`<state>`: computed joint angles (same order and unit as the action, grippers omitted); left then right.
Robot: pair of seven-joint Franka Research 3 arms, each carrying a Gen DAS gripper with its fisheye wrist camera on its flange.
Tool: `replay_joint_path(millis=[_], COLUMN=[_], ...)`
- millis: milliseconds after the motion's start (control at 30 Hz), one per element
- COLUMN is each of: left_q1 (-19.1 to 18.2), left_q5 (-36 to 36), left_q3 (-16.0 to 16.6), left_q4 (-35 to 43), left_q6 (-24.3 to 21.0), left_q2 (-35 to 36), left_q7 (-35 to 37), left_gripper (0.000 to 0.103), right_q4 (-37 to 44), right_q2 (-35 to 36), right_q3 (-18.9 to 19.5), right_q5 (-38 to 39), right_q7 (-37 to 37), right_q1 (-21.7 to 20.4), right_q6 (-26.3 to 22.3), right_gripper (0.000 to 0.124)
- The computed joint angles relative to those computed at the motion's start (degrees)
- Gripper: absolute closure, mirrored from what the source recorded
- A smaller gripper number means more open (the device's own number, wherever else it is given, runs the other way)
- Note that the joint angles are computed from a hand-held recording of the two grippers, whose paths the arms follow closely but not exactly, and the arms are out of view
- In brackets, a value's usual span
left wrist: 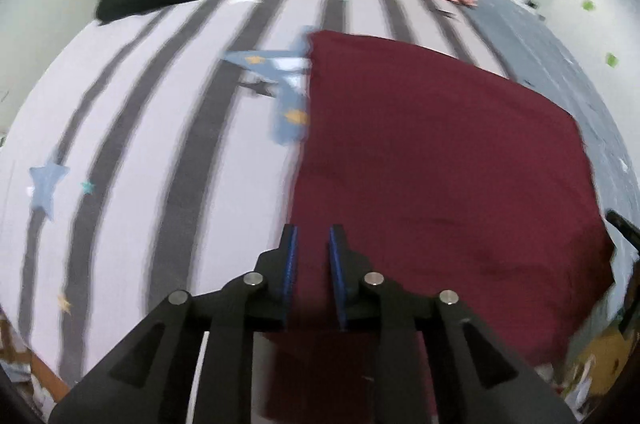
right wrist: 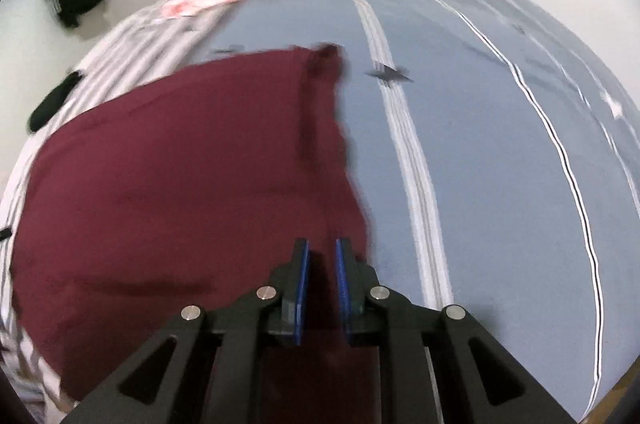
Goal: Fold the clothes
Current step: 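Lift the folded edge with both grippers and fold it over again, then open both grippers and smooth the folded maroon T-shirt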
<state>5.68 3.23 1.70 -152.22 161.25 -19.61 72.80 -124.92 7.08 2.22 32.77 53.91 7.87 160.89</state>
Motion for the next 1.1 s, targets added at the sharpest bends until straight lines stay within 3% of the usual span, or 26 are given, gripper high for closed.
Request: replay_joint_path(millis=[67,133,267,433,500,533,600,700,933,1100], left_q1=[-2.2,-0.3,-1.0,0.9,4.4,4.2,3.7,3.9,4.7,4.7], left_q5=[-1.8,1.2,-1.7,0.5,4.2,4.0,3.3,3.8,5.9,4.5], left_q3=[0.2,-2.4,1.2,-0.1,-2.8,-2.0,-0.8,-0.7,-0.3,-0.5], left_q4=[-0.8,-2.4,-5.7,-6.4,-5.6,-5.9,-5.5,-3.6,5.0,10.4], left_q6=[0.1,0.3,1.2,-3.5,-5.4,-5.4,-5.3,-5.1,-2.1,-3.1], left_q2=[0.3,0.5,-2.3,-7.6,-9.0,-10.3,-11.5,-10.9,-0.9,4.4], left_q7=[1.4,-1.6,-0.5,-1.2,-5.3,-5.8,-6.6,-7.9,-7.7,-9.4], left_gripper=[0.086,0.085,0.087,0.087,0.077,0.076,0.063,0.053,0.05,0.05], right_q4=[-2.5,-3.4,-5.9,-7.6,-8.4,-8.7,-8.3,-5.5,9.4,15.6], right_q2=[-2.6,-2.6,-1.8,-3.8,-5.3,-6.0,-7.4,-6.7,6.0,11.4], right_q3=[1.8,1.9,0.6,-1.8,-2.4,-2.6,-2.5,-2.6,-1.1,0.0], right_q5=[6.8,5.8,3.8,1.0,-3.5,-6.4,-4.6,-0.3,2.5,1.9], right_q7=[-6.7,-5.6,-3.3,-1.0,2.5,5.2,5.7,6.2,7.3,8.3], right_q1=[-0.4,1.4,1.8,-0.3,-0.4,-0.4,-0.5,-0.6,-1.5,-3.6], right_q6=[-1.6,-2.1,-1.2,-2.0,-2.4,-2.4,-2.8,-3.3,-6.0,-12.3], right_gripper=[0.104,0.104,0.107,0.108,0.107,0.102,0.096,0.064,0.061,0.061])
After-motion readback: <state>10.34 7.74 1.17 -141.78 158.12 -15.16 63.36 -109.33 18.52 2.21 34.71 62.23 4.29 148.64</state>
